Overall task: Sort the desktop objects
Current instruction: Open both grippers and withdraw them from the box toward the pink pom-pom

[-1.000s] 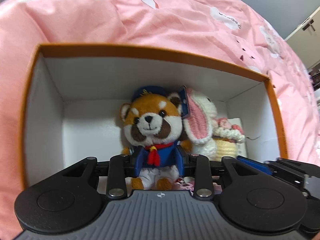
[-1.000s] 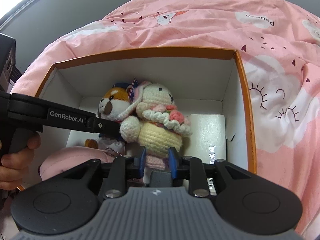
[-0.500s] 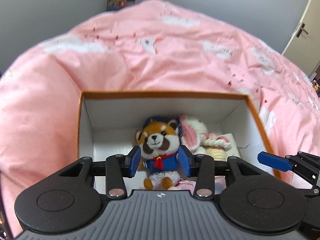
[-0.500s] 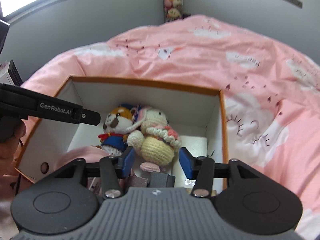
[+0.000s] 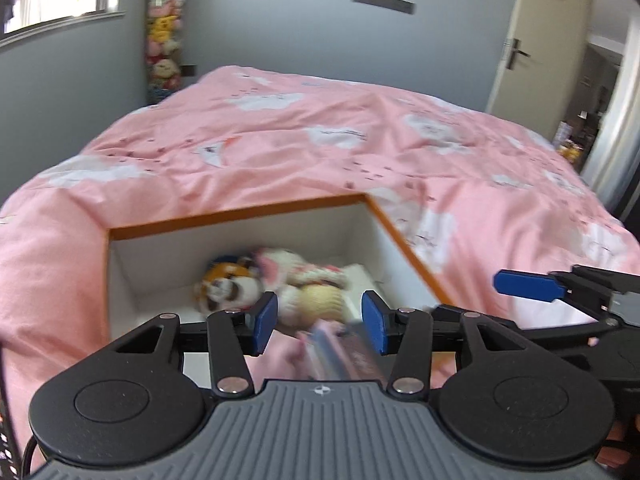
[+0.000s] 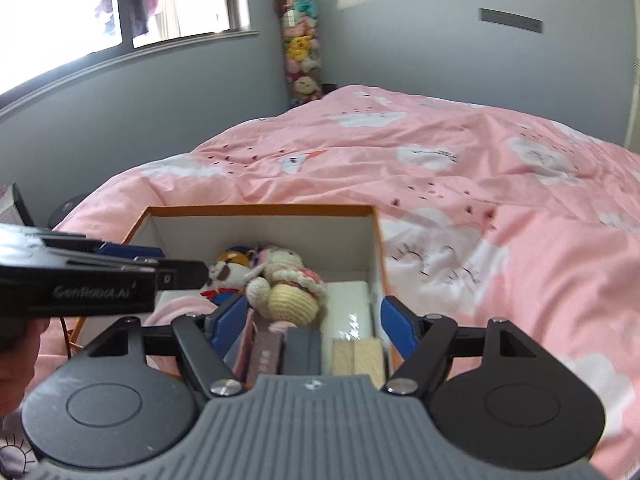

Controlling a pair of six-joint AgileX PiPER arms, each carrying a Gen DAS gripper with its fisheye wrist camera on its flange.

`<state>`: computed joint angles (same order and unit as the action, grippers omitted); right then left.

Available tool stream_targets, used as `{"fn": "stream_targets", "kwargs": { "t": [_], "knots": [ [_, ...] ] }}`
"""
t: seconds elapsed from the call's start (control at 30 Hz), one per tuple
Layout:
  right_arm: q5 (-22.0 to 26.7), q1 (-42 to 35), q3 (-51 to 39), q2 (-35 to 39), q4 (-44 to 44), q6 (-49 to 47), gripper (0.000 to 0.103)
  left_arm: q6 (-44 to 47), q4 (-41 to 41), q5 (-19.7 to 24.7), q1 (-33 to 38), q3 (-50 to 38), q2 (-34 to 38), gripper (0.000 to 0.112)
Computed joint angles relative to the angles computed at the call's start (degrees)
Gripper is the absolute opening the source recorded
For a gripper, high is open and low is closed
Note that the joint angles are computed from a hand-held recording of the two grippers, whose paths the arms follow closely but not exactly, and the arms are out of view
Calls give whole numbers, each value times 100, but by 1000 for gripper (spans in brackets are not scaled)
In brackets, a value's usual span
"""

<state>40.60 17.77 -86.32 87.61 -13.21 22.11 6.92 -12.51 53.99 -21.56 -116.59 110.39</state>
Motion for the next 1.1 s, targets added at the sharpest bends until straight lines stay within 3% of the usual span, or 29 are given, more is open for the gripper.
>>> {"fn": "stream_targets", "kwargs": {
  "t": [0.27, 0.8, 1.0, 1.1],
  "knots": [
    [357, 240, 1074, -964, -1138, 1332, 78, 478, -356, -235, -327, 843, -498, 56],
    [1486, 69, 2265, -2315, -1853, 2040, 76, 1322, -1269, -56, -635, 1441, -774, 60],
    [1877, -134, 2513, -2685, -1906, 2056, 63, 1487, -1480, -143, -658, 1625, -791, 60],
    [2084, -273, 2633, -2865, -1910, 1877, 48, 1517, -1610, 74, -644, 1553, -677, 60]
  ]
}}
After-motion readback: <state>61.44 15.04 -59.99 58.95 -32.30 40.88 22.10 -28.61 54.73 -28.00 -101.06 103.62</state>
